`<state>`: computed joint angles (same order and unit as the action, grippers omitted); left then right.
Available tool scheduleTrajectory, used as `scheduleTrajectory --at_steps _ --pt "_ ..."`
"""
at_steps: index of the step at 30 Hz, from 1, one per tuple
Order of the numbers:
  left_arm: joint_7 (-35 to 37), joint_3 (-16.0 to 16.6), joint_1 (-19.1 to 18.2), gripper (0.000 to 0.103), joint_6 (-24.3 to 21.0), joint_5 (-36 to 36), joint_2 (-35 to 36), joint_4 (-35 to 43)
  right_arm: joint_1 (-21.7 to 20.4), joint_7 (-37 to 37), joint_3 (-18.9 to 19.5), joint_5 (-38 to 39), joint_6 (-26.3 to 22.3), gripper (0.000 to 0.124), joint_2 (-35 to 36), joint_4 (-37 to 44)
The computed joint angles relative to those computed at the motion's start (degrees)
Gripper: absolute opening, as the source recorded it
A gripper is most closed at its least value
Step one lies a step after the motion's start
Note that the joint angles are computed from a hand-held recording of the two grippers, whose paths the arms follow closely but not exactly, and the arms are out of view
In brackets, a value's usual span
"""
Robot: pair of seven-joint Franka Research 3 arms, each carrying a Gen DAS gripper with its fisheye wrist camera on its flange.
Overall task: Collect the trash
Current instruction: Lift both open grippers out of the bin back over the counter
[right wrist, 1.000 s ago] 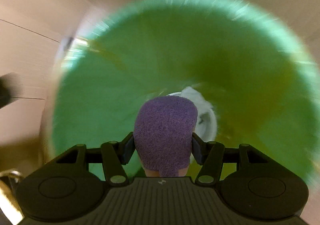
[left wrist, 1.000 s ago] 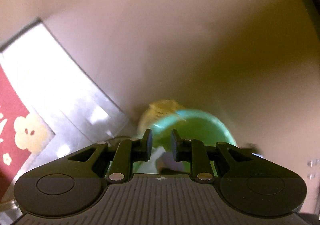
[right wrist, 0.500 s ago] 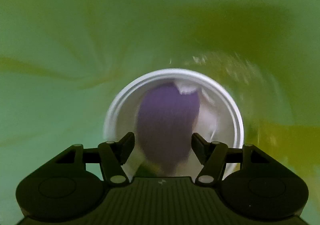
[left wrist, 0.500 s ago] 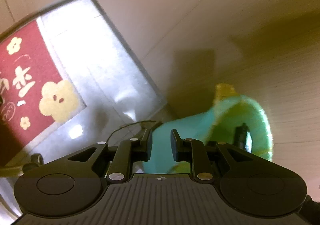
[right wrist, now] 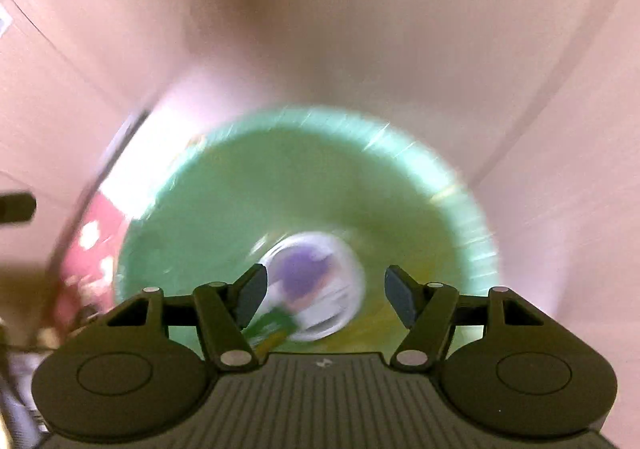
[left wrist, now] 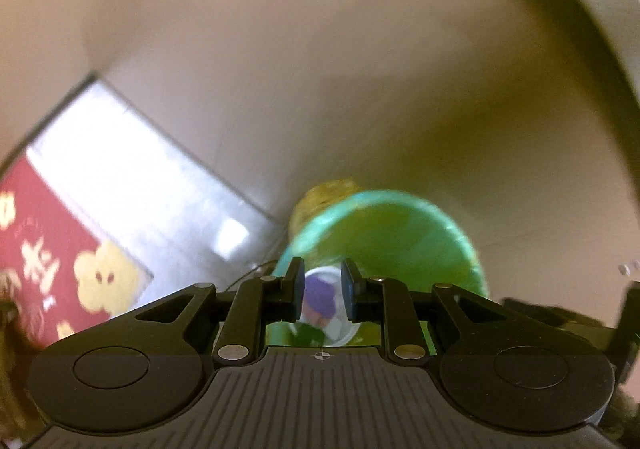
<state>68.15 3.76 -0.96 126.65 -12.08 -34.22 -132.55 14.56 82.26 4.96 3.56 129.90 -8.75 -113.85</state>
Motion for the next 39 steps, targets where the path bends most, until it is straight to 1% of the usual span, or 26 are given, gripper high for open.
scheduleTrajectory --at_steps 3,6,9,12,13,15,17,19,22,24,26,28,32,33,35,39 --pt "1.3 -0.8 -1.1 0.022 -1.4 0.7 1.3 4.5 -2.6 1.5 -0.3 -6.5 3.4 0.066 -6.3 -4.0" --pt "1.4 -2.2 -1.6 0.022 -2.5 1.7 3.3 9.2 -6.2 2.6 -0.4 -12.1 5.0 0.064 -10.5 -6.3" --pt "0.0 -3.7 -1.8 0.022 -2.8 3.0 5.0 13.8 -10.2 4.6 0.1 -17.0 5.9 0.059 -13.8 -7.0" --pt "0.1 -4.1 -2.8 0.022 -1.7 2.9 6.1 17.3 -12.0 4.8 -0.8 -16.4 7.1 0.058 -15.9 -6.5" --pt "0.6 -4.2 -3.3 0.022 -1.0 2.8 6.6 18.3 -12.4 5.2 -0.9 -15.6 7.9 0.054 -16.4 -6.4" --pt "1.2 -4.4 -4.0 0.022 -0.4 2.7 7.8 20.6 -12.5 4.7 -1.3 -13.4 6.7 0.049 -16.5 -3.9" --pt "2.4 -3.9 -4.9 0.022 0.0 1.2 8.9 22.6 -11.9 3.5 -1.6 -10.8 4.9 0.043 -16.1 -0.9" --pt "4.3 -3.4 -5.8 0.022 0.5 -0.7 10.0 24.9 -11.3 2.7 -1.4 -9.3 5.4 0.043 -16.2 -0.1" --pt "6.9 -3.0 -6.4 0.022 -0.1 -2.8 12.5 29.4 -10.8 4.4 0.2 -7.9 2.8 0.043 -13.9 5.9" --pt "8.9 -2.9 -6.7 0.022 -0.8 -4.4 14.1 32.7 -10.2 5.0 0.5 -7.4 2.7 0.043 -12.4 8.8" --pt "10.0 -3.1 -6.5 0.022 -1.0 -5.7 15.4 35.0 -10.1 6.9 1.6 -8.9 4.3 0.043 -10.6 10.6" --pt "10.8 -3.2 -6.0 0.022 -1.6 -6.5 17.0 37.8 -9.6 8.4 2.4 -10.3 4.3 0.043 -8.8 13.5" --pt "12.1 -4.0 -4.7 0.022 -4.3 -6.4 20.3 43.8 -8.4 10.1 3.8 -15.6 5.7 0.043 -6.5 17.0" --pt "12.5 -4.4 -4.3 0.022 -4.6 -5.8 21.0 45.0 -8.3 10.3 3.8 -17.0 6.0 0.043 -5.6 18.2" --pt "11.7 -5.4 -3.5 0.022 -5.4 -4.5 22.1 47.0 -7.8 10.7 3.7 -18.6 5.3 0.044 -4.2 21.0" --pt "12.9 -6.4 -3.2 0.022 -7.0 -5.2 24.5 51.0 -7.0 11.5 2.4 -19.5 5.1 0.051 -2.5 24.5"
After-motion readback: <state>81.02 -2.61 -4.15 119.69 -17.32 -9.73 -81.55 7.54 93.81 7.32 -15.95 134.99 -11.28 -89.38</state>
